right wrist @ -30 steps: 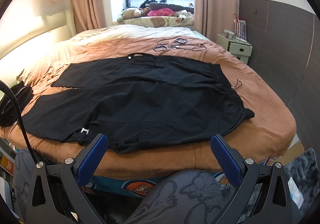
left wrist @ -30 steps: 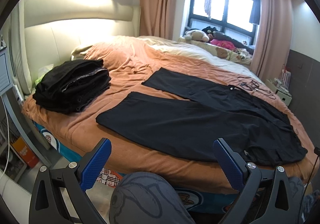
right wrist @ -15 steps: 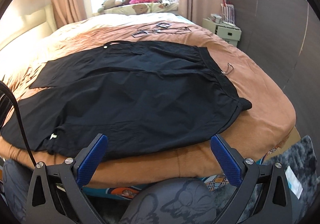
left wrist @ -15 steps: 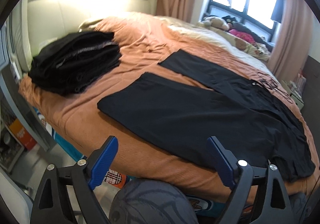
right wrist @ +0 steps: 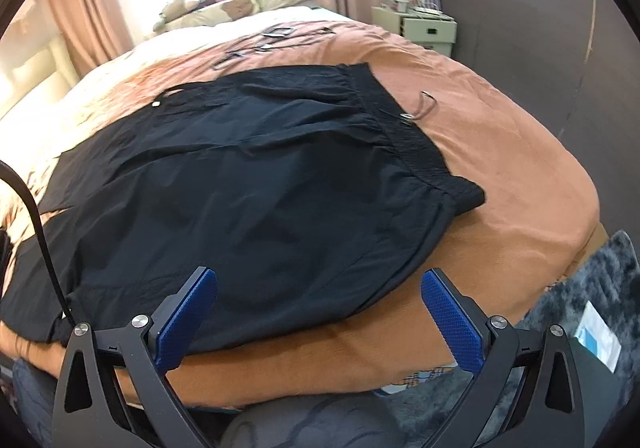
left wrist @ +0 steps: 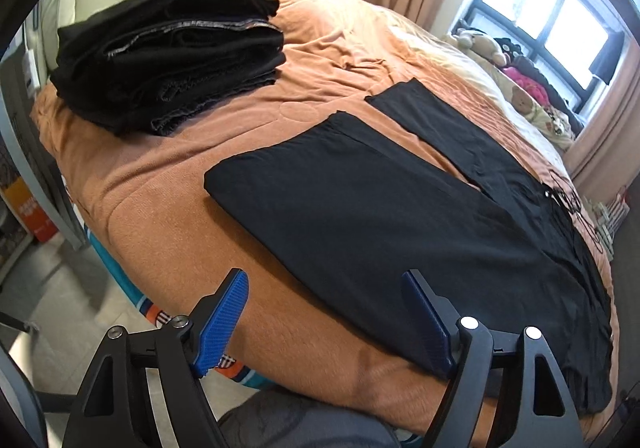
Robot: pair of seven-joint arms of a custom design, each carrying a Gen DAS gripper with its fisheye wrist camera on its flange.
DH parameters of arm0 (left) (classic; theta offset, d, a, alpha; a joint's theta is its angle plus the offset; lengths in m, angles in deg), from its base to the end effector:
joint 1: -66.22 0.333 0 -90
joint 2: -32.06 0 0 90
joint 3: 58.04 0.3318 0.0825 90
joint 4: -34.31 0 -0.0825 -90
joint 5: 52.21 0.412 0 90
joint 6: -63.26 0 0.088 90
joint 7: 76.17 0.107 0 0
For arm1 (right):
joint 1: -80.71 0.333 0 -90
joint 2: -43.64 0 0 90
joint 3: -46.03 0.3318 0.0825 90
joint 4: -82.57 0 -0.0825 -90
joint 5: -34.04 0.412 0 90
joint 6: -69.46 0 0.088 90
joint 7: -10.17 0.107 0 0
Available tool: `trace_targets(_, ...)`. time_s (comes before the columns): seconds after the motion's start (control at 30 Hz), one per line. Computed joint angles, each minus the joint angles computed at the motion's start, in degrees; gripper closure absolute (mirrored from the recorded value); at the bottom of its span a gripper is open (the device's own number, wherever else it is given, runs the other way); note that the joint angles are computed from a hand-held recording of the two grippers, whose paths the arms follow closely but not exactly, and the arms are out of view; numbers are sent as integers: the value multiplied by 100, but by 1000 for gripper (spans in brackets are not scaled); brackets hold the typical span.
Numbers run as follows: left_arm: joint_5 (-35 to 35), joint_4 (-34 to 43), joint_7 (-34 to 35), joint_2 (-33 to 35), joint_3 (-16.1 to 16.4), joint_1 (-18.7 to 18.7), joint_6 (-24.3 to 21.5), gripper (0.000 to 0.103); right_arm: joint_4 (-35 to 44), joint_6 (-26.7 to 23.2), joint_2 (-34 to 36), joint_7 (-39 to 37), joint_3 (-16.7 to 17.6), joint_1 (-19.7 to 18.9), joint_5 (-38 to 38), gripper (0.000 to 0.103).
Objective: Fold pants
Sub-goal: 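Lower the left tool to a trouser leg hem while the right tool approaches the waistband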
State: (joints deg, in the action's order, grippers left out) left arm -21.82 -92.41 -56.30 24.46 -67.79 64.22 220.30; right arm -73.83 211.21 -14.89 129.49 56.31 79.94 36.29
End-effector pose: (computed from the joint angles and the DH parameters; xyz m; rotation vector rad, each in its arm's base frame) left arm 0.5542 -0.1387 0.5078 -2.2913 1.2220 -0.8256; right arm 0.3148 0.0637 0.5806 -1.3688 2.0447 -0.5873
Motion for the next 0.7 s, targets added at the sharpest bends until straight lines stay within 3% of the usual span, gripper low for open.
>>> trace_targets(0.37,-1263,-37,706,360,274,24,506,28,-96,-17,270,-222,-516,-78,319,0)
trace_targets(0.5,-1197,39,612,490,287,115,638,28,-201,178,391,-345,-701,-94,573,0)
trace_targets(0.63,-1045,217,447,625,313,183,575,35,-270,473,542,-543,-874,-77,835,12)
trace_targets(0.7,-967,315,339,684,339,211,500,49,-288,594,663,-689,-1022,-24,1014,21)
